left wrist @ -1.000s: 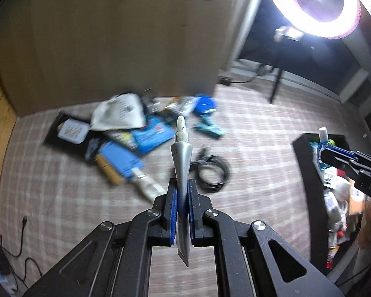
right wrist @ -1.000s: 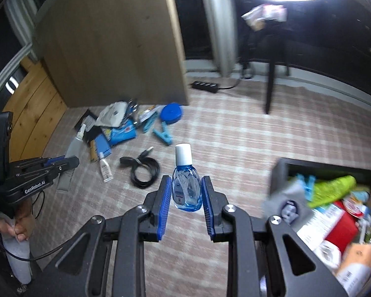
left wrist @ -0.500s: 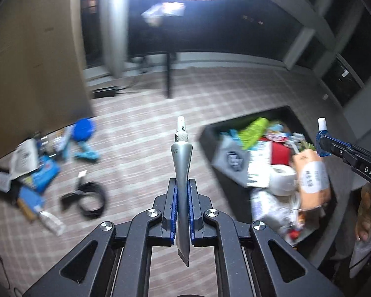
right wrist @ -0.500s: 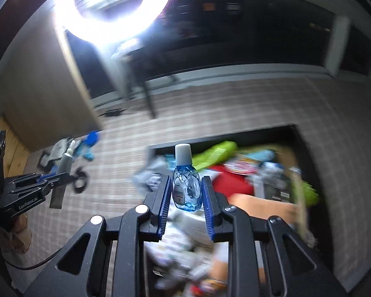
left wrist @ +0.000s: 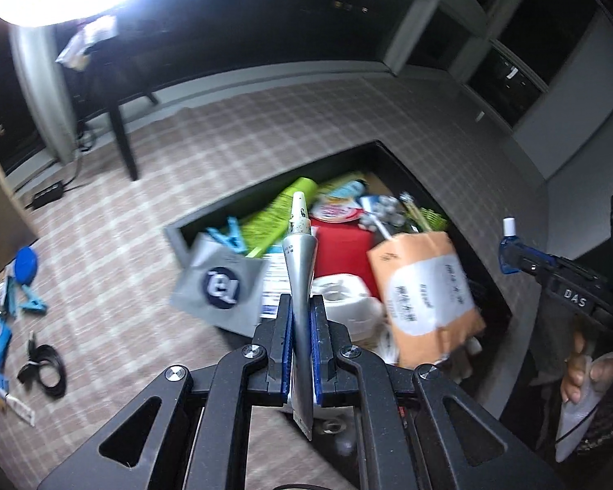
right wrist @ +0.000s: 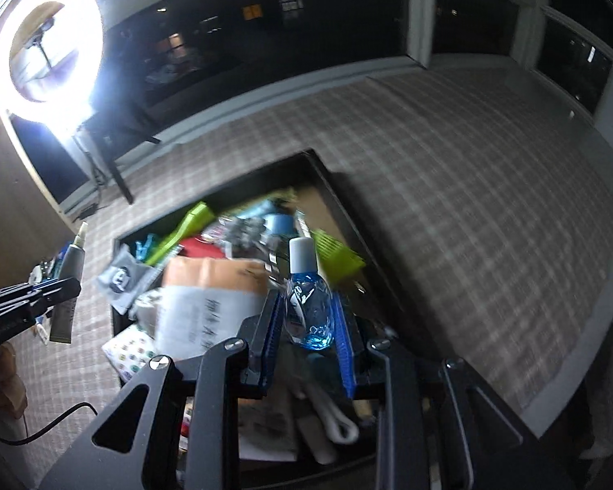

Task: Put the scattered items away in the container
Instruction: 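Carry the bottle and tube over the black box and open both tools, then move both open tools back toward the pile of items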

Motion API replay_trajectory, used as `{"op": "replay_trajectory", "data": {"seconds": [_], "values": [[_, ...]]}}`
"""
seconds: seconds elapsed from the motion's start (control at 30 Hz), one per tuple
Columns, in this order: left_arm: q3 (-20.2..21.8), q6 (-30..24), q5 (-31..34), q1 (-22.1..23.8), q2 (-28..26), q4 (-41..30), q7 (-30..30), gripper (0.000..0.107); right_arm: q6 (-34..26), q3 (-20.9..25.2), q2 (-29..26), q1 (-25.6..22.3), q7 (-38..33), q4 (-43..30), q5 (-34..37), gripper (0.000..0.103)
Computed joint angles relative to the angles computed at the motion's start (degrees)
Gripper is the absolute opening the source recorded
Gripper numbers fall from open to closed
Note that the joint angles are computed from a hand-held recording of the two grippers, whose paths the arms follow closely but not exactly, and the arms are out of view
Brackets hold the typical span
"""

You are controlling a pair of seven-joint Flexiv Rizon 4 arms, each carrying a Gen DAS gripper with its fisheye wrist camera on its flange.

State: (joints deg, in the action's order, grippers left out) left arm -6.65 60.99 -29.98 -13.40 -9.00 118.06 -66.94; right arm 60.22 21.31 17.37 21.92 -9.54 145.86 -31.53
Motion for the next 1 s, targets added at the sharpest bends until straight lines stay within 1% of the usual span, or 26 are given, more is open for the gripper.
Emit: {"op": "replay_trajectory", "data": {"seconds": [0.07,0.13,0.17,0.2,0.23,0.3,0.43,0.57,0.8,1.0], "values": [[-0.5,-0.2,0.1,-0.4,-0.4,-0.4,0.0,0.007,0.0,0.0,0.5,-0.1,0.1,0.7,0.7,0.024],[-1.1,-1.0,-1.3,-0.5,-0.7,-0.6,1.1,0.009,-0.3,0.0,0.1,-0.1,0.3,0.9,0.9,0.025],[-1.3,-1.8,-1.9,-0.5,-0.9,-0.9,1.4,0.018,-0.8,0.0,0.0,-0.1,0.2,0.8,1.1,0.028],[-1.4,-1.6,-2.2,-0.7,-0.9,-0.8,1.6,0.026,-1.3,0.0,-0.1,0.1,0.2,0.8,1.7,0.034],[-1.3,-0.5,-1.9,-1.0,-0.8,-0.5,1.6,0.027,-1.1,0.0,0.1,0.2,0.5,1.0,1.9,0.037],[-0.8,0.7,-0.3,-1.3,-0.5,-0.2,1.1,0.026,-0.1,0.0,0.4,-0.2,1.4,1.4,1.4,0.039],[-0.3,0.3,-0.3,-0.7,0.0,0.3,1.4,0.026,0.1,0.3,0.5,-0.1,2.0,1.2,0.8,0.039],[0.3,0.8,-0.2,-0.2,0.6,1.3,1.5,0.026,0.8,0.2,-0.7,0.0,2.1,0.4,-0.2,0.039],[2.1,1.7,1.0,1.5,2.3,3.8,0.9,0.026,2.5,-0.3,-4.6,0.7,1.7,-2.5,-3.3,0.039],[4.6,2.3,1.7,4.2,4.3,6.6,0.4,0.026,3.9,-0.8,-10.0,2.7,1.8,-7.0,-7.7,0.039]]}}
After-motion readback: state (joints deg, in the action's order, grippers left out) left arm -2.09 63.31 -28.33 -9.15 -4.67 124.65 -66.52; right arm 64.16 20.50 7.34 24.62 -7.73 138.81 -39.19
